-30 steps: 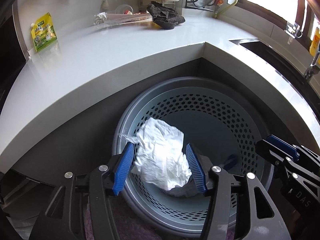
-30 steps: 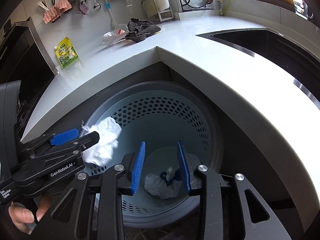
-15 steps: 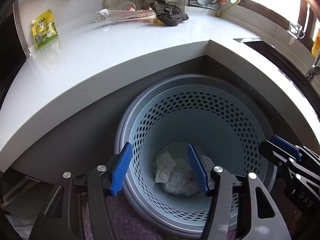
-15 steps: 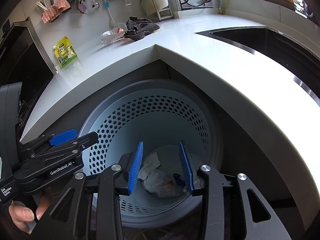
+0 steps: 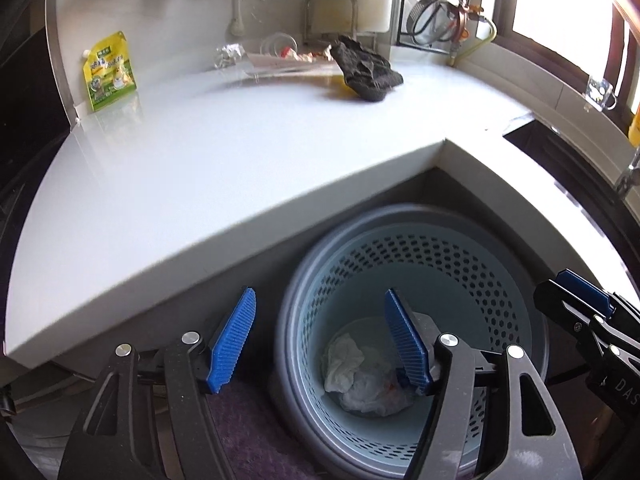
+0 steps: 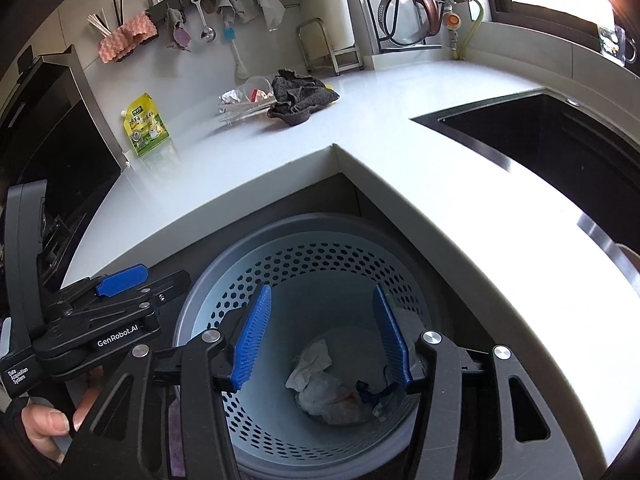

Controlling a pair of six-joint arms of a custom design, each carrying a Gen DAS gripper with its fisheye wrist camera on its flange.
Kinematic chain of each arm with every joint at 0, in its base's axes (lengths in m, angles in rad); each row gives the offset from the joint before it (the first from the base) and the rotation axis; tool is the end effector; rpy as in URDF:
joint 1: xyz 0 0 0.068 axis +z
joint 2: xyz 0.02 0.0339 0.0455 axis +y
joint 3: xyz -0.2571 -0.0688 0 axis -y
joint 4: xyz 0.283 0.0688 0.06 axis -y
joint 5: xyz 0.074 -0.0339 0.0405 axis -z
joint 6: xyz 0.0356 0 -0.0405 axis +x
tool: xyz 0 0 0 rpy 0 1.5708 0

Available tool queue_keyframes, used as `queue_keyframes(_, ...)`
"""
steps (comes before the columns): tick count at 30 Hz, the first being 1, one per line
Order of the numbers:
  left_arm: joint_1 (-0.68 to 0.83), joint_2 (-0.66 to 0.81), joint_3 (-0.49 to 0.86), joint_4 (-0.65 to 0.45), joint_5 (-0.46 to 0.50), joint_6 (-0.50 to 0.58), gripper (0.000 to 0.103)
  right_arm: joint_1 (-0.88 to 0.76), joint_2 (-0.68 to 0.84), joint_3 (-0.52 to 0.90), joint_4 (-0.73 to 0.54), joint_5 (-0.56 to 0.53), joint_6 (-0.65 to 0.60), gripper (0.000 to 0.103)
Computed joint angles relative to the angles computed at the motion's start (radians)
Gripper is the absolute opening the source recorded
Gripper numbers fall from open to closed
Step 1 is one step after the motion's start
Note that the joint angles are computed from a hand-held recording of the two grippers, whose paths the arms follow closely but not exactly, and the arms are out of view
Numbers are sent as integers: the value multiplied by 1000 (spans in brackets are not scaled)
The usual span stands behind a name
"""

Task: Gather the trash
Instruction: 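Move both tools back to the dark grey cloth on the counter, then close the right tool on the dark grey cloth and lift it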

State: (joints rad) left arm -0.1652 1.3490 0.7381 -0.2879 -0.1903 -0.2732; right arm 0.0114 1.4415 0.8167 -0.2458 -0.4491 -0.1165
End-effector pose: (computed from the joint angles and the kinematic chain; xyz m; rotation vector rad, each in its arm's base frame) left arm 0.2946 -0.0423 0.1659 -0.2135 2.4384 0.0421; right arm 0.3196 0.0191 0.1705 -0.3499 2.3604 0.4968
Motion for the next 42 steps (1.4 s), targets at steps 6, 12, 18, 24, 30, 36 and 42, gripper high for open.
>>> queue_keyframes(6, 75, 15, 77, -2, 43, 39, 71, 37, 66, 123, 1, 10, 23, 56)
queue_keyframes(12, 140, 84, 196, 8, 55, 74, 75, 85, 182, 302, -1, 37, 53, 60)
queue_keyframes(18, 202, 182, 328, 24, 53, 95, 79, 134, 349, 542, -48, 67, 71, 61)
queue_keyframes(24, 257, 301, 461, 23, 66, 97, 90, 182, 551, 826, -145, 106, 72, 68)
queue_keyframes(30, 289, 401, 559, 24, 76, 100, 93, 215, 756, 1111, -259, 135, 71, 71)
queue_keyframes(36, 304, 486, 634, 19, 73, 102, 95, 238, 965, 1419, -395, 162, 84, 74)
queue_keyframes(42, 311, 548, 687, 1, 90, 99, 95, 260, 1176, 1759, -552, 212, 87, 74)
